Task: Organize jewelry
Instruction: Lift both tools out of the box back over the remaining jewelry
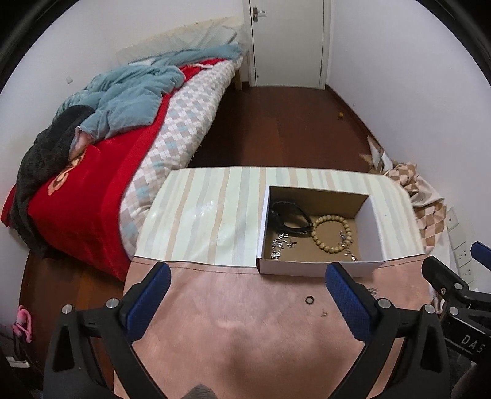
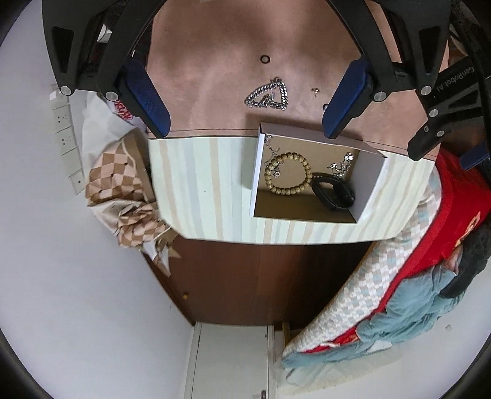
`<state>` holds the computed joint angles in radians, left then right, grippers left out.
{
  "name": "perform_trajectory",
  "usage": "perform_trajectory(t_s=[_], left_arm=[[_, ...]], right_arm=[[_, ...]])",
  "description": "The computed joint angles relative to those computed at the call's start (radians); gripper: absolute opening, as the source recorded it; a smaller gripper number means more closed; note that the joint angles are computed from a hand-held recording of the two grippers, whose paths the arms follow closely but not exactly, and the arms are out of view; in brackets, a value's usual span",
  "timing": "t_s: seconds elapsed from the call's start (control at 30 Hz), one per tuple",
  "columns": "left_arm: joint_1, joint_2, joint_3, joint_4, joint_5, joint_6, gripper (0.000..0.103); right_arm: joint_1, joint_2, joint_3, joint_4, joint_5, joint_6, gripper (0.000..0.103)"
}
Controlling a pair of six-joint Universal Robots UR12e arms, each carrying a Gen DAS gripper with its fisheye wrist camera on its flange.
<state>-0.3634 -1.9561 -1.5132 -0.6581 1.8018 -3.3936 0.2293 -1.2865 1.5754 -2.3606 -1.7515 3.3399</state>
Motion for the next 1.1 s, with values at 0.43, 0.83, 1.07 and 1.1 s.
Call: perform_trajectory(t_s=[0.43,0.83,1.07,1.1], left_arm=[[-0.032,0.083,-0.057,0.078,0.033,-0.008,0.103],[-0.038,0.066,-0.073,0.043,0.065,-0.081,0.103],[-0.039,0.010,-0.078,-0.065,0.099,-0.101,0.103],[-0.039,0.003,-0.077,-0.079,0.101,-0.101,0.103]], right_arm=[[0.013,-0.118,0.082,-0.111,-0.017,0.013,0.101],[-0.014,-0.149,0.132,-0.126,0.039,0.054,0.101],[-0.054,-0.104,0.208,-0.093,0.140,0.081,0.086],[-0.056,-0.092,0.216,-0.091,0.158,0.078,0.081]])
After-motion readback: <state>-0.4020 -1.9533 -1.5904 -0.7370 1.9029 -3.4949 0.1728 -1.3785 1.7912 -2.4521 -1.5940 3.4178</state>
